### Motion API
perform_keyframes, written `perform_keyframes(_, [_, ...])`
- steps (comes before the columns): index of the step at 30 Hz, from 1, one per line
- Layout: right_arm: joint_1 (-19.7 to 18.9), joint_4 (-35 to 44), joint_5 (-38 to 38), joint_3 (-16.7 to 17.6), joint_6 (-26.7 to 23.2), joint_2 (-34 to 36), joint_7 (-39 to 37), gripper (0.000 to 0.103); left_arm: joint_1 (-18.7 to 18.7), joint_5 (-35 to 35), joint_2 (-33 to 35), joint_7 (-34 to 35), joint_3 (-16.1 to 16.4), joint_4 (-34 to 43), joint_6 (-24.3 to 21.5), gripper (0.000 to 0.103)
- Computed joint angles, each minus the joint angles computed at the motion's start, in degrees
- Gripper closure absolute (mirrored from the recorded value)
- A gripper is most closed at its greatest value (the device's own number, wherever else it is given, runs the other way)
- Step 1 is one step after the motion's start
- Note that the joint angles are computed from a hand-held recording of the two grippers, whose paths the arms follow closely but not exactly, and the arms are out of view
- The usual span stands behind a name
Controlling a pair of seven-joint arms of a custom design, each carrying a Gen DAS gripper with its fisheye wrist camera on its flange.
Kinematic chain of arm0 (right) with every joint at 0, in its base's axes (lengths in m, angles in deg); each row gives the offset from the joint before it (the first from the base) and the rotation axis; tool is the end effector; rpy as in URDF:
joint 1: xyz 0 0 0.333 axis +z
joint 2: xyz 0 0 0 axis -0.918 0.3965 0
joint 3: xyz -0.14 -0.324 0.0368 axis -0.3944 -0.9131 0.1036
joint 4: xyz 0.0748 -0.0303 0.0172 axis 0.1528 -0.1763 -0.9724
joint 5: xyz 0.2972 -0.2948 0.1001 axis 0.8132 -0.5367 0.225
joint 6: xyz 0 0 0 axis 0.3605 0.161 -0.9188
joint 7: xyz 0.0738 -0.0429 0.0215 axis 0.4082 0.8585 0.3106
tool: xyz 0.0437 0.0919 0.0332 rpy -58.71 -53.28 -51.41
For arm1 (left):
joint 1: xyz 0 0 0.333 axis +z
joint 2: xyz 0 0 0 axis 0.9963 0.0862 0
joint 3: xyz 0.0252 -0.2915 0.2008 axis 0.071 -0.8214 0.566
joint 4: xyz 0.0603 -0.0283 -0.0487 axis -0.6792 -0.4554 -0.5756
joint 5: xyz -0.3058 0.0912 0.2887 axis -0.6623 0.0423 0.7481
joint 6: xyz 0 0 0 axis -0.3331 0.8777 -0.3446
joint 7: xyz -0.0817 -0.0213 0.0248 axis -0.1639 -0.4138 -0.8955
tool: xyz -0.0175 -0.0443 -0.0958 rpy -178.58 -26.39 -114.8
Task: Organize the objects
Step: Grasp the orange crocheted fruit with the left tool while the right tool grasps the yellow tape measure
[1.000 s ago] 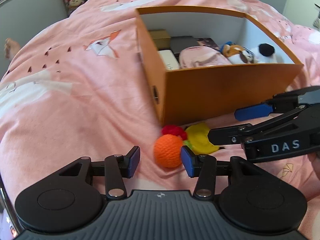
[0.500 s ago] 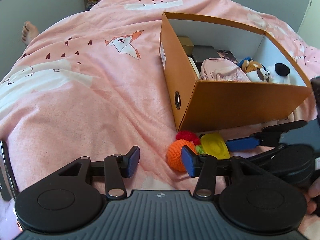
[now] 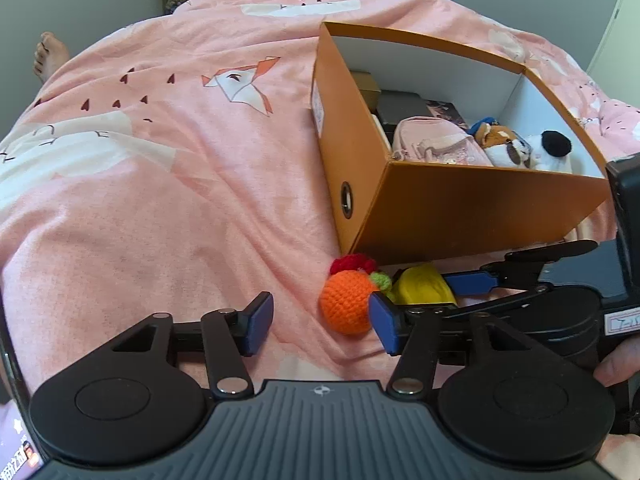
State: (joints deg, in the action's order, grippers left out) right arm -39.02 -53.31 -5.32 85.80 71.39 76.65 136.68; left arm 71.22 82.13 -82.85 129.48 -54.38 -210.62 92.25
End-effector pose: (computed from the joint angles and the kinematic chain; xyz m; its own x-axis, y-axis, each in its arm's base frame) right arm 0.4630 0.3178 0.4787 0.3546 -0.8956 -0.2688 -0.8472 -0.1861 -0.4977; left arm 0.4224 -0.1950 0.5510 -0.2271 -0.9685 0.1024 -0.8304 0.1376 -0.5399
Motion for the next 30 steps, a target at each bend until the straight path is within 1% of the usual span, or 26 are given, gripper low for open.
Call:
perform_keyframes(3, [-1.13,-1.29,-4.63,0.79,-0.54,-2.0,3.31,0.048,-0.69,-1.2,0.41,0.77,0.58,0.19,0.04,0.034])
perform_keyframes(8, [-4.53,-3.24,-17.97,3.07,-2.85,-5.72,11.86,0.048,-2.03,-3.45,1.29,2.84,1.21,0.37,0.5,0.029])
perform_keyframes(10, [-5.85,-3.34,-22.34,3.3,-4.72,-6.37,14.16,0.048,-1.98,-3.59,1.73,3.21,0.94,0.45,0.59,0.029])
perform_keyframes(11, [-5.98,-3.87,-23.15,3.08,-5.19,-6.77,14.77,0.048,-1.94,-3.65,1.91,3.31,0.83,0.38,0.9,0.029])
perform_keyframes(13, [-5.61,-5.17,-22.08,1.9,-5.51,-7.4,15.0,0.048,-1.76,-3.83,2.02,3.02,0.57,-0.13,2.27,0.029])
perform_keyframes(16, [-4.7,-6.61,-18.61,0.35,-4.03,-7.85,14.49,0.048,-1.93,-4.18,2.38,3.17,0.67,-0.36,3.41,0.029])
perform_keyframes(21, [-4.67,-7.23,-17.16,-0.12,-2.97,-8.29,13.59,0.047,-1.76,-3.65,3.81,3.07,0.18,0.17,3.76,0.03])
perform_keyframes(22, [-4.52,-7.49,-16.44,-0.41,-2.58,-8.46,13.19,0.047,-1.71,-3.54,4.16,2.97,0.11,0.34,3.79,0.031])
perform_keyframes(26, [-4.12,-8.39,-13.56,-1.4,-1.33,-9.09,11.74,0.046,-1.42,-2.63,5.45,2.6,-0.29,1.24,2.22,0.043])
perform_keyframes(28, [-4.05,-8.6,-12.26,-1.78,-1.04,-9.33,11.12,0.046,-1.65,-2.91,5.72,3.08,-0.09,1.37,1.9,0.047])
perform_keyframes(30, [-4.25,-8.91,-11.68,-1.85,-0.69,-9.74,10.83,0.045,-1.73,-3.16,5.68,3.32,-0.03,1.26,2.05,0.049])
